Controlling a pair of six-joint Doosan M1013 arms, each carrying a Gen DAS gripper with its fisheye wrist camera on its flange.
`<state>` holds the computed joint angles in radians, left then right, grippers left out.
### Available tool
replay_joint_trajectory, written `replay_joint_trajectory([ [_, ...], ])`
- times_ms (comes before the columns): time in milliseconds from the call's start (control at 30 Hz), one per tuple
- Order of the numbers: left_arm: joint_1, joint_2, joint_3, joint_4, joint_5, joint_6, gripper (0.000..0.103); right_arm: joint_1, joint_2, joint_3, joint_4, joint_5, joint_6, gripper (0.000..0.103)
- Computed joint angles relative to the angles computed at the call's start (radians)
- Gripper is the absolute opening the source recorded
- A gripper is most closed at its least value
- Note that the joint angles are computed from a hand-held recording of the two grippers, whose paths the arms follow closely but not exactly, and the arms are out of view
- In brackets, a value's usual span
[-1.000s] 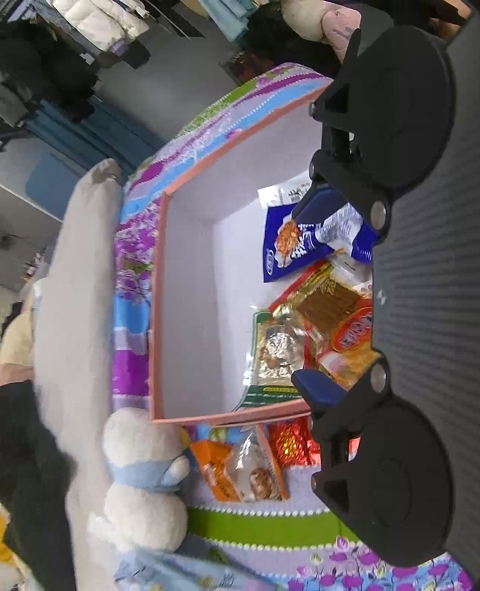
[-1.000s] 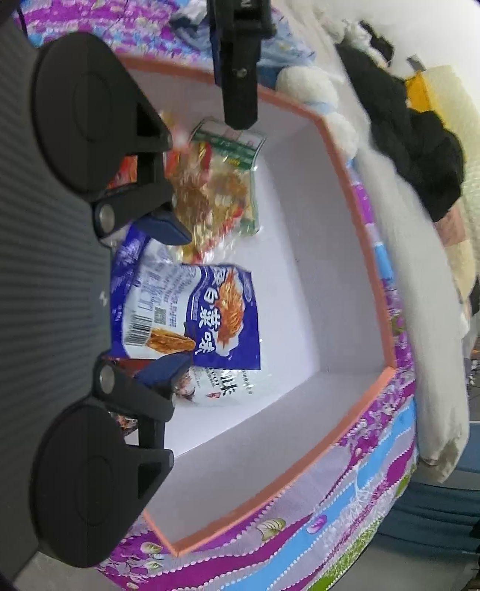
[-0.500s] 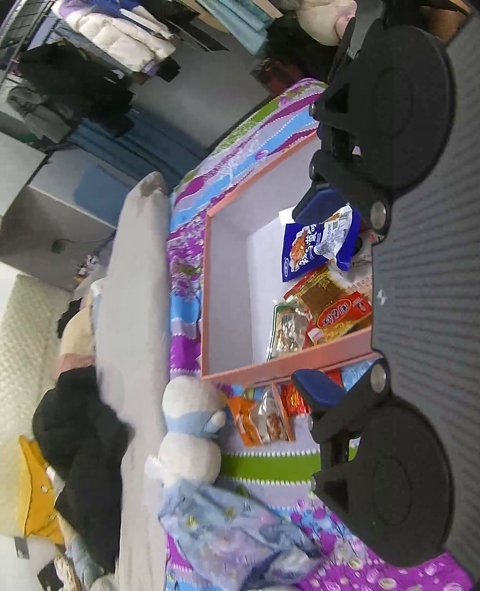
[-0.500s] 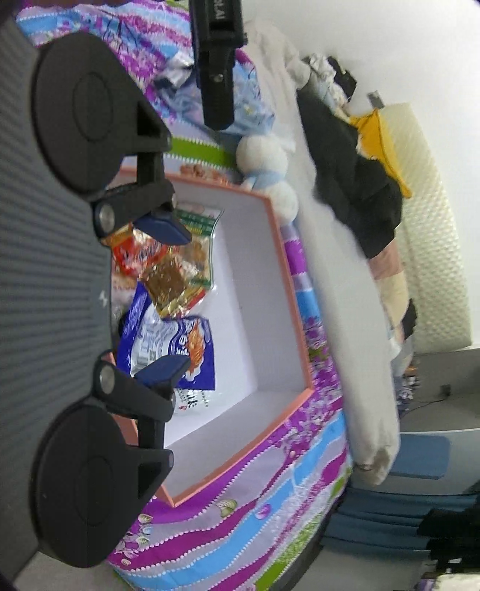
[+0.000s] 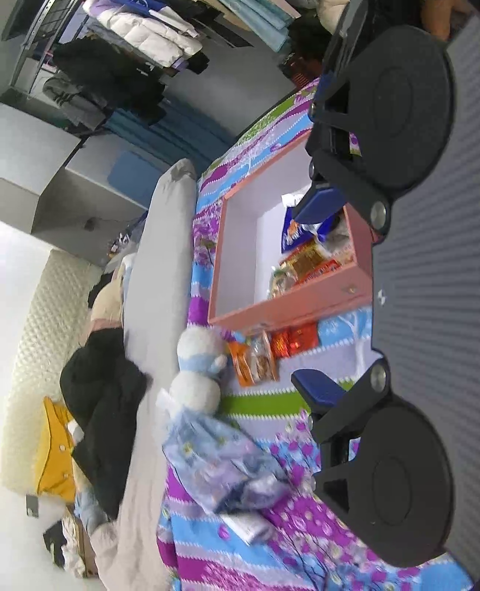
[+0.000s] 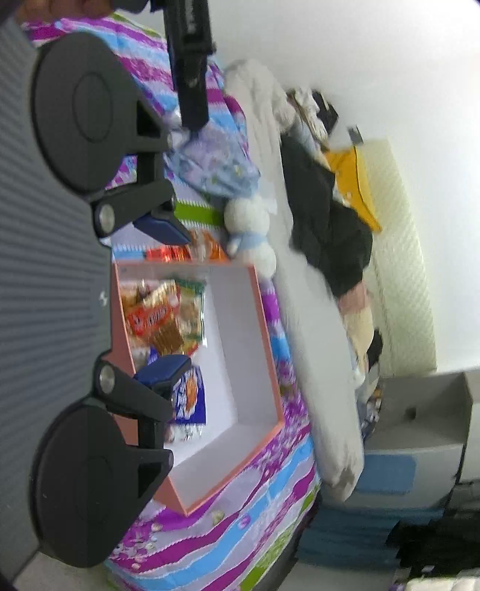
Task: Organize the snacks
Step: 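Withdraw both tools from the box toward the remaining snacks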
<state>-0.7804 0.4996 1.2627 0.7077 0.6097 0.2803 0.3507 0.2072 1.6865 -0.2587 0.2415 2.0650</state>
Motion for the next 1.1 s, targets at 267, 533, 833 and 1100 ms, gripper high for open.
replay_joint_trajectory([
  [267,-0.02,-0.079,0.139,0.118,0.02,-0.16,0.089,0.057,-0.029,0.05,-0.081,-0.031,0.112,0.068],
  [533,-0.014,-0.096,0.192,0.083,0.036,-0.174,0.089,0.095,-0.033,0.073,-0.036,-0.013,0.055,0.068],
  [833,0.009,-0.087,0.169,0.057,0.053,-0.106,0.089,0.113,-0.052,0.043,-0.051,0.091,-0.082,0.068],
  [1100,0.015,-0.074,0.152,0.041,0.072,-0.066,0.089,0.119,-0.032,-0.038,0.19,0.273,-0.328,0.068],
])
